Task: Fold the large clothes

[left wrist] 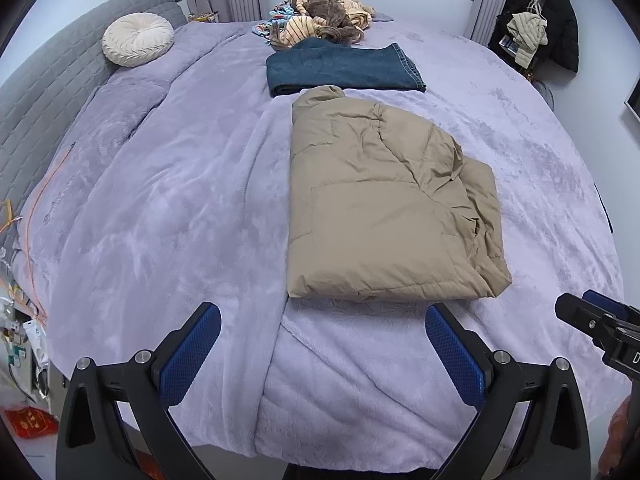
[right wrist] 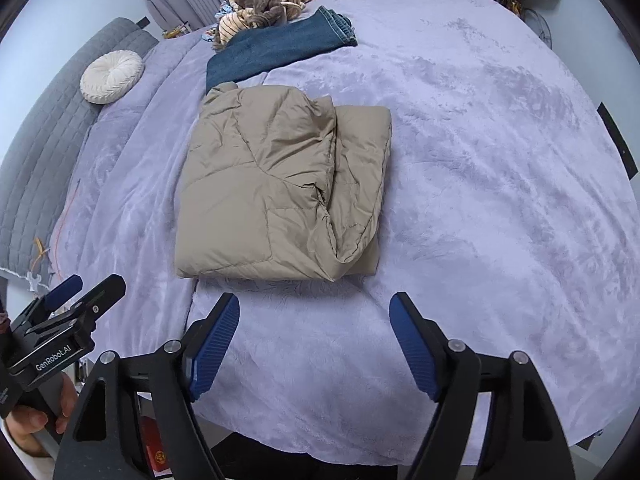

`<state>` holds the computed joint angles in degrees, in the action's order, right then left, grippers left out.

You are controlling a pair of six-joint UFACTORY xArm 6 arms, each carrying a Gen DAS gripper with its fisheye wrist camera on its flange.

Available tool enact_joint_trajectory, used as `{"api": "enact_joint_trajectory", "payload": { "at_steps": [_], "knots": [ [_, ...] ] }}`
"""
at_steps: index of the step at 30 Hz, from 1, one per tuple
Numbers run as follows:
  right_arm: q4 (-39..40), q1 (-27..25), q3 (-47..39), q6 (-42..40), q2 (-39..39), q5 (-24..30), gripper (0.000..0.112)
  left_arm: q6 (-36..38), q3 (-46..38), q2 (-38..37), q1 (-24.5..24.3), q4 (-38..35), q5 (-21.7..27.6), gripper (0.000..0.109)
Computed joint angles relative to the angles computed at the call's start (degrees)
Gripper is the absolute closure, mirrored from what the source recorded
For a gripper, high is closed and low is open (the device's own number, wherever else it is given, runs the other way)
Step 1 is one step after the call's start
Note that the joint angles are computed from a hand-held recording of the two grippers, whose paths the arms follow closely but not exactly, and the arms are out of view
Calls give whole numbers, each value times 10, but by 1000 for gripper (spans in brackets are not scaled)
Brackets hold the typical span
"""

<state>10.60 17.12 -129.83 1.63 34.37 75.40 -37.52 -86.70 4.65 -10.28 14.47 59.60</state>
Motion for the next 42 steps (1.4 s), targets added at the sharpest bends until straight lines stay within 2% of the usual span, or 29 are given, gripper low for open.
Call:
{"api": "enact_joint_trajectory", "payload": {
  "at_steps": [4, 8, 17, 28, 42],
  "knots": [
    [-19, 3, 47, -7, -43, -23, 30, -20, 9, -31, -12, 13, 14, 6],
    [-38, 9, 77, -6, -74, -45, 9, -16, -1, -41, -13, 22, 19, 6],
    [-78, 36, 73, 44, -82, -98, 9, 44, -27, -44, 19, 24, 19, 6],
    [-131, 71, -46, 104, -18, -54, 9, 87, -38, -45, 53, 4, 6, 6],
    [-143, 78, -72, 111, -5, -37, 9, 92, -38, -45, 61, -9, 5, 6]
  ]
}}
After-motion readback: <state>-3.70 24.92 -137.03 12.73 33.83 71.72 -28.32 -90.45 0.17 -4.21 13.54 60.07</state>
